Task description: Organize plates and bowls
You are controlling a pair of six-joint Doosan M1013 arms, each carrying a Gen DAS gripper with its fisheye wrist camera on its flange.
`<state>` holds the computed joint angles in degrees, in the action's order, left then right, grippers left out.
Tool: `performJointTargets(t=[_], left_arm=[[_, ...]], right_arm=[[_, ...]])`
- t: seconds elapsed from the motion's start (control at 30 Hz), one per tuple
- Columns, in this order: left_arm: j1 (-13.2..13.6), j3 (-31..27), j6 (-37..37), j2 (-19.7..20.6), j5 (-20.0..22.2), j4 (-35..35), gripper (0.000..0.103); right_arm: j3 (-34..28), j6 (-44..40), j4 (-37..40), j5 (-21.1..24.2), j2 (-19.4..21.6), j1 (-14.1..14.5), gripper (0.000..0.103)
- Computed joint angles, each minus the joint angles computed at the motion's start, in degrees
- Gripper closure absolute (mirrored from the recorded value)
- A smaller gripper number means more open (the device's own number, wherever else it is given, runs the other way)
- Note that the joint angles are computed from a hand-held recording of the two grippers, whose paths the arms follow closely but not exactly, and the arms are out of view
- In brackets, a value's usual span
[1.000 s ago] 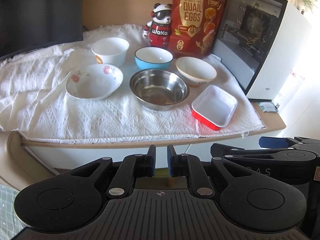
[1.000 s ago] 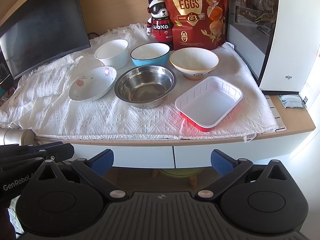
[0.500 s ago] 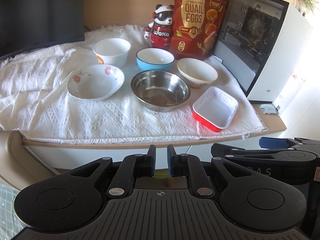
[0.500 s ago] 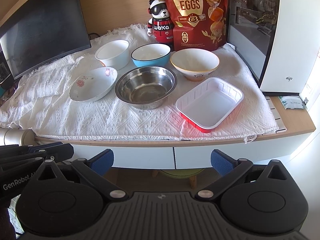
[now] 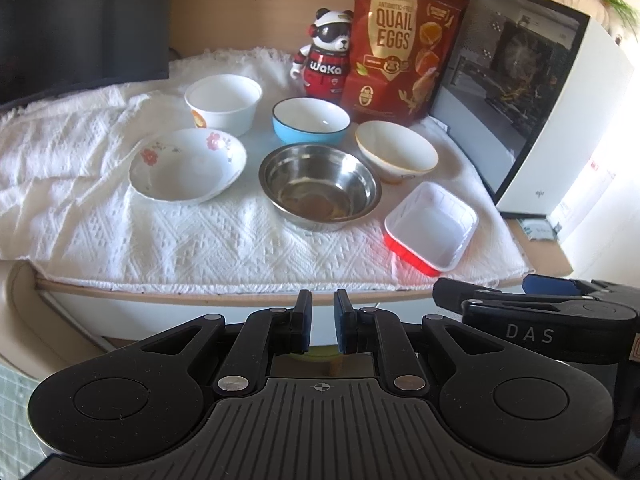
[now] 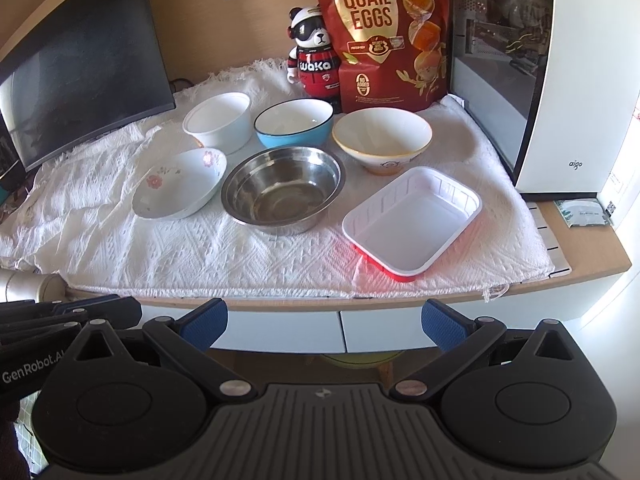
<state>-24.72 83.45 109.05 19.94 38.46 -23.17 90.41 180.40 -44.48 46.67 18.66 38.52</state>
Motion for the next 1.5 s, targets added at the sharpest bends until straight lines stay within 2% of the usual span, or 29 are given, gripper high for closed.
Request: performJointTargets(t=[0.27, 0.37, 0.43, 0.5, 0.6, 0.7, 0.77, 0.83, 0.97, 1.07, 1.13, 1.23, 1.3, 1.33, 1.37, 1.43, 1.5], left_arm=[[2.1, -4.1, 9.5, 4.4, 2.8, -14.8, 0.089], [3.2, -8.7, 14.0, 8.2, 7.5, -19.1, 0.089], [3.9, -12.9, 13.8, 11.2, 11.7, -20.4, 0.089], [3.9, -16.5, 12.6, 13.7, 13.8, -19.8, 0.089], [3.1, -22.2, 11.3, 17.1, 16.5, -16.5, 0.089], [3.1, -27.0, 19.1, 20.3, 21.5, -20.5, 0.089], [2.3, -30.1, 22.7, 22.0, 22.7, -19.9, 0.089], [1.5, -33.2, 22.7, 23.8, 23.8, -18.3, 0.089], [0.1, -40.6, 23.4, 27.8, 29.3, -17.6, 0.089], [-1.2, -45.6, 22.3, 30.9, 32.6, -15.4, 0.089], [-2.2, -47.5, 21.5, 32.2, 32.7, -14.0, 0.089], [-3.8, -48.6, 20.7, 33.1, 31.7, -11.3, 0.089], [-4.8, -51.3, 18.9, 34.6, 34.1, -9.0, 0.089], [-5.2, -52.7, 19.5, 35.4, 35.6, -7.9, 0.089], [-5.6, -53.2, 20.9, 35.7, 36.3, -6.8, 0.086], [-6.4, -53.6, 21.0, 36.1, 35.8, -3.4, 0.086], [-7.0, -55.0, 19.1, 37.0, 36.4, -0.8, 0.085]], right_arm=[[0.9, 7.4, -8.1, 0.8, 0.9, -1.7, 0.0], [1.0, 10.7, -9.4, -0.3, 1.4, -3.3, 0.0], [0.7, 13.6, -10.8, -0.8, 1.9, -4.2, 0.0], [-0.2, 15.5, -11.6, 0.0, 2.8, -5.0, 0.0], [-2.9, 11.8, -9.1, 2.7, 4.5, -6.3, 0.0], [-5.6, 5.2, -5.7, 6.4, 6.3, -7.4, 0.0], [-6.7, 2.3, -2.4, 7.4, 6.8, -8.1, 0.0], [-6.5, 3.0, -1.3, 8.4, 6.7, -8.4, 0.0], [-6.0, 3.3, 2.4, 14.3, 6.7, -9.1, 0.0], [-4.0, 4.6, 4.5, 15.3, 5.7, -9.9, 0.0], [-2.3, 4.7, 5.6, 13.6, 4.9, -10.6, 0.0], [0.6, 3.3, 6.6, 7.8, 4.0, -11.9, 0.001], [1.6, 0.9, 7.7, 4.2, 4.0, -13.0, 0.011], [2.0, 0.0, 8.2, 2.9, 4.0, -13.3, 0.02], [2.5, 0.1, 8.8, 1.5, 3.8, -13.6, 0.029], [4.4, 0.4, 10.7, -4.4, 2.8, -14.7, 0.041], [5.8, -1.5, 12.9, -9.2, 2.2, -15.7, 0.042]])
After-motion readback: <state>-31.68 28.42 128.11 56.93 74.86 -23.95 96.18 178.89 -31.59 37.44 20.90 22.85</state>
